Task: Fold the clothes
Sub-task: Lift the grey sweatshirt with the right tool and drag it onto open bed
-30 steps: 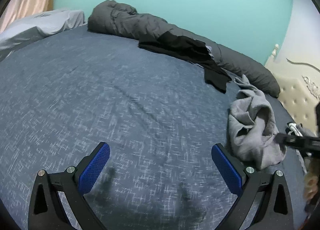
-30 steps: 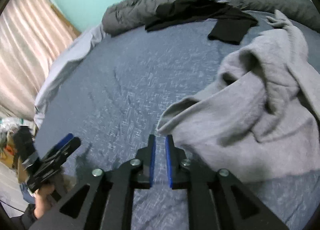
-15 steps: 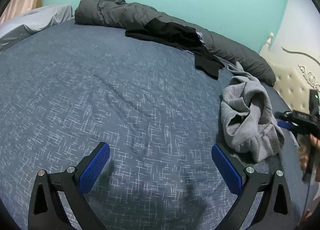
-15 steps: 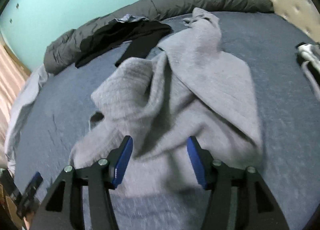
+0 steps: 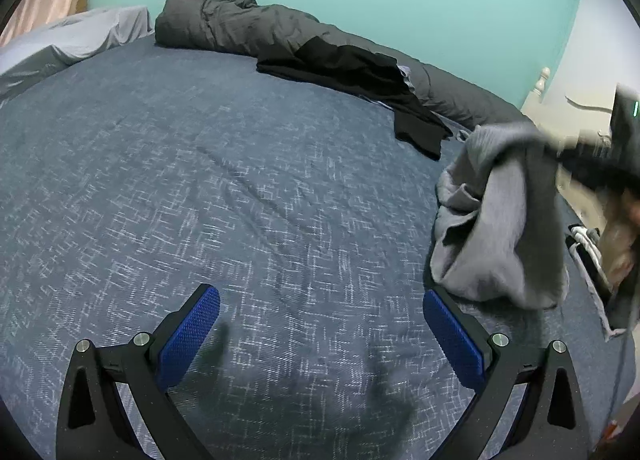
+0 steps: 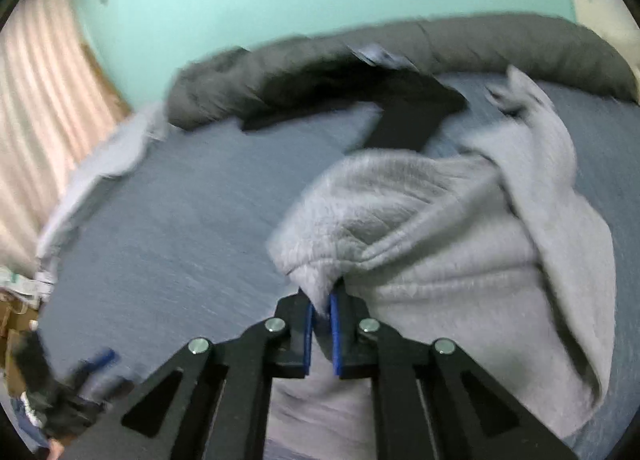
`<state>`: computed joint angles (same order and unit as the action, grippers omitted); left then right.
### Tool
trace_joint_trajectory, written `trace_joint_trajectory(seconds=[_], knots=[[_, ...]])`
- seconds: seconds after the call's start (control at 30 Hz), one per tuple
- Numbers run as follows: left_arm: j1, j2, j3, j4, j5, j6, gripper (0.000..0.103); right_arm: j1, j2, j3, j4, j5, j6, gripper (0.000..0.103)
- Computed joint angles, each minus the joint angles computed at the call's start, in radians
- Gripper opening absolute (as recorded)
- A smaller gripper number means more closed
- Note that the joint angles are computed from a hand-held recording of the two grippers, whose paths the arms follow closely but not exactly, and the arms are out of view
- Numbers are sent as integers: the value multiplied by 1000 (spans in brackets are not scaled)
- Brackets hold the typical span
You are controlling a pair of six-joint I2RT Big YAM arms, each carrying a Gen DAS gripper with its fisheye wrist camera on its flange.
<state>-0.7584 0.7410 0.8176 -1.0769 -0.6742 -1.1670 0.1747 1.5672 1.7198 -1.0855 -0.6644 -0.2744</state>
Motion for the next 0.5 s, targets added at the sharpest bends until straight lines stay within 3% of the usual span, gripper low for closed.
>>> trace_joint_trajectory(seconds=[0.2,0.37,0.5], knots=[[-32,-44,-7,-74,-42,-68,103,90,4,208,-41,-102,38,5],[-25,-101,-13,-131,-57,-126,103,151,81,449,-133,-70,55,5],[-18,-136,-13,-164,-69,-157,103,173,59,356,-238,-16,-73,5]])
